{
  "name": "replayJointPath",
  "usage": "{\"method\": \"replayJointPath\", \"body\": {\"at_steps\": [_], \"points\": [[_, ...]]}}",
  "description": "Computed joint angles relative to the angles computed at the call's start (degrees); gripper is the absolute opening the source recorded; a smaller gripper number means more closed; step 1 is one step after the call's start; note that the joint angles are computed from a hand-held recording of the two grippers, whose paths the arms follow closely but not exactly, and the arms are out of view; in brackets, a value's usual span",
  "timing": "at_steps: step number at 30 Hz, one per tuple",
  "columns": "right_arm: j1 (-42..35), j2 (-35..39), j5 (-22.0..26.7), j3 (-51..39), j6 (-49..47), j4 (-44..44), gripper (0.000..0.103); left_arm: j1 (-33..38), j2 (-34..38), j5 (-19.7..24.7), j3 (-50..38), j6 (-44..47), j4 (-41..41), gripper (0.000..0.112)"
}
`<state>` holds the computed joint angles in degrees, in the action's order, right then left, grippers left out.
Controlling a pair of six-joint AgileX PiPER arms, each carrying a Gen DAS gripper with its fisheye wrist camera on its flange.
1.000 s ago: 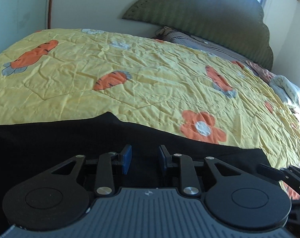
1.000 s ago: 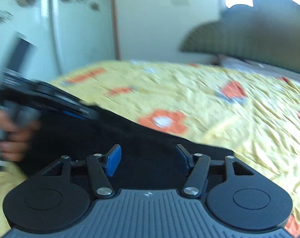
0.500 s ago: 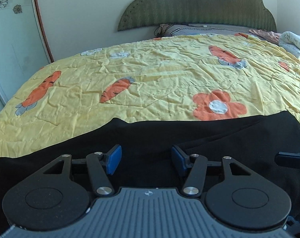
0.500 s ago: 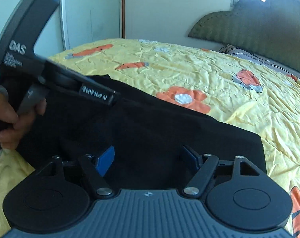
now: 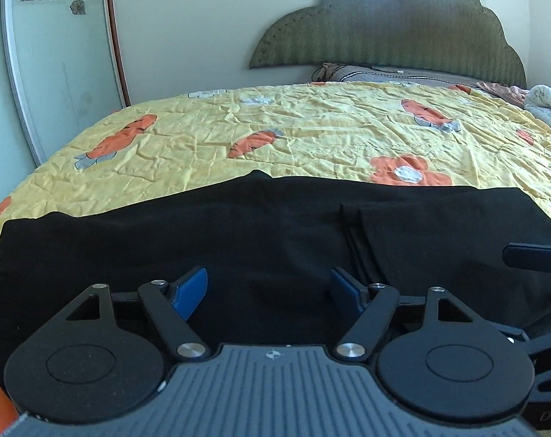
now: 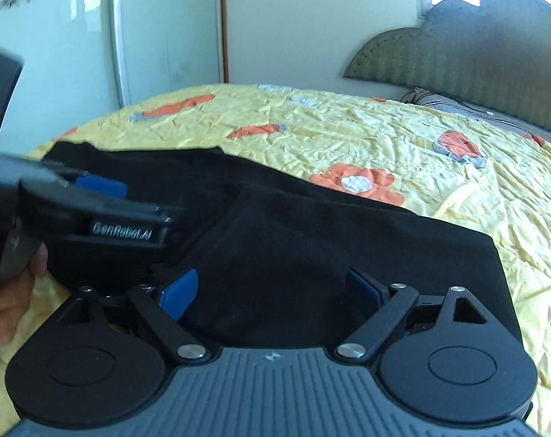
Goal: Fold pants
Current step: 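Release the trousers and hold both tools open above the folded stack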
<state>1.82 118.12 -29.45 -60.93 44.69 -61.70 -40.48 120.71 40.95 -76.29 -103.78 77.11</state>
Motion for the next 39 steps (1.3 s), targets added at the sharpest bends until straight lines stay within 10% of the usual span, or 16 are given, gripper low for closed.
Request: {"method": "replayJointPath", "body": {"at_steps": [6,32,39], "points": [[2.5,0.0,4.4,0.6,-4.5,5.3,0.103,0.5,-0.3,-1.1,4.2,-11.4,6.5,0.092],[1.4,-2.1,1.5,2.1,-0.3,5.1,0.103,0.5,0.0,-1.1,3.8,-9.9,4.9,0.101],[4.2,-1.0,7.0,1.1,-8.0,11.7,0.103,0.5,0.0,-1.0,3.8,-9.8,4.8,0.102]]}}
